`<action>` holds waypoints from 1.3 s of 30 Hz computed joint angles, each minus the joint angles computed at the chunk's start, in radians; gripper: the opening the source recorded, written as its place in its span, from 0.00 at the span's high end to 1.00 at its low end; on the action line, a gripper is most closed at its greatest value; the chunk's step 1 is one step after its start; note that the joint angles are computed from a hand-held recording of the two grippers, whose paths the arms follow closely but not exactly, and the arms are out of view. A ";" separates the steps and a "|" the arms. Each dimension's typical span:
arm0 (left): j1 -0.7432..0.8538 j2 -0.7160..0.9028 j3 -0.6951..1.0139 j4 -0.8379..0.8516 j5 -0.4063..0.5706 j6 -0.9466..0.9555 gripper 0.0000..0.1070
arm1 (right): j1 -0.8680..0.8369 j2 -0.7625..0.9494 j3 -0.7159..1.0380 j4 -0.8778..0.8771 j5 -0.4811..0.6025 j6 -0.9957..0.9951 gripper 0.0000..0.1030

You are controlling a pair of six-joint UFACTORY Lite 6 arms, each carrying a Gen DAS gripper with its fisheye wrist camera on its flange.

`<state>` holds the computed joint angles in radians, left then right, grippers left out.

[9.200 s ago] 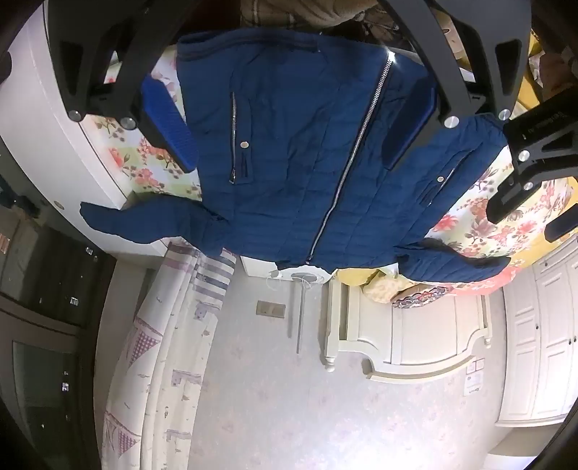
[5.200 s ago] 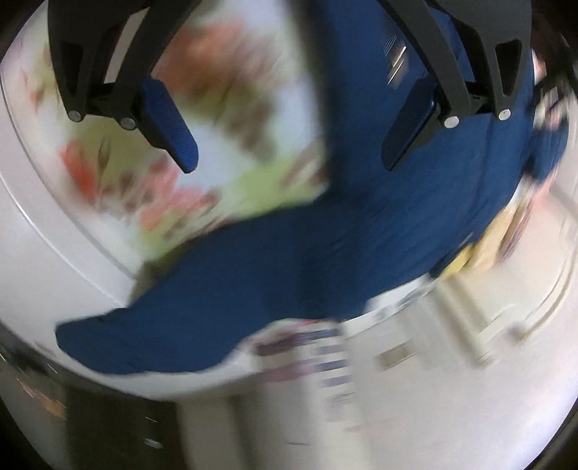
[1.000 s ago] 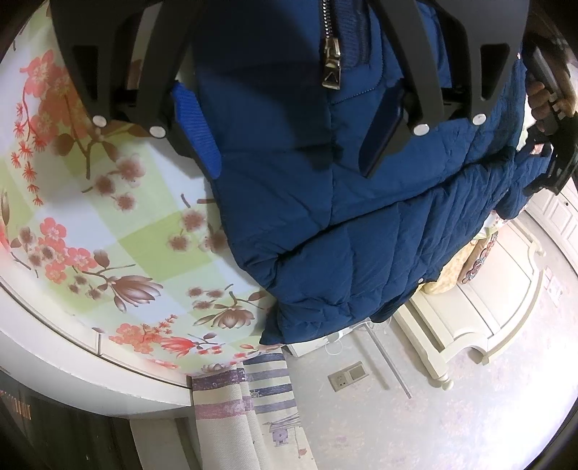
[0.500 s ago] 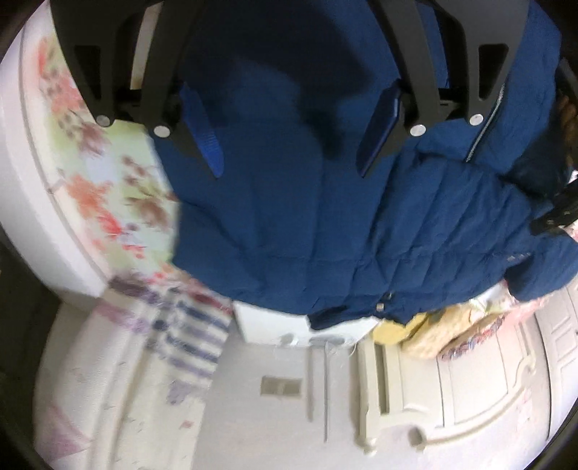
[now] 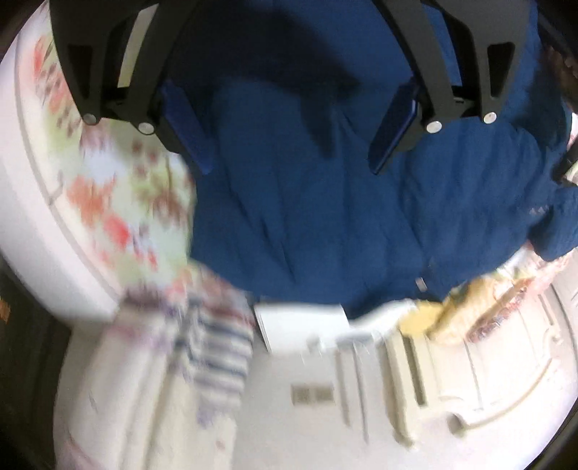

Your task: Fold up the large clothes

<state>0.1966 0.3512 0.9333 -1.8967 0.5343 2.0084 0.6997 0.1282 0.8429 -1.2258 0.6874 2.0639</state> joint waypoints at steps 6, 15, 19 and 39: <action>0.003 0.093 0.102 0.162 -0.032 -0.203 0.19 | -0.207 0.318 0.253 0.189 -0.109 -0.350 0.05; -0.033 0.095 0.105 0.136 -0.090 -0.179 0.19 | -0.336 0.243 0.251 0.066 -0.220 -0.251 0.04; -0.026 0.105 0.113 0.143 -0.074 -0.192 0.19 | -0.373 0.451 0.466 0.188 -0.264 -0.445 0.02; -0.112 0.037 0.033 -0.114 -0.225 0.009 0.19 | -0.147 0.188 0.009 -0.129 -0.159 0.083 0.02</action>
<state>0.0850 0.3881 0.9667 -2.0109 0.3089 2.0177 0.5528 0.3164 0.8519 -1.3552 0.5287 2.1466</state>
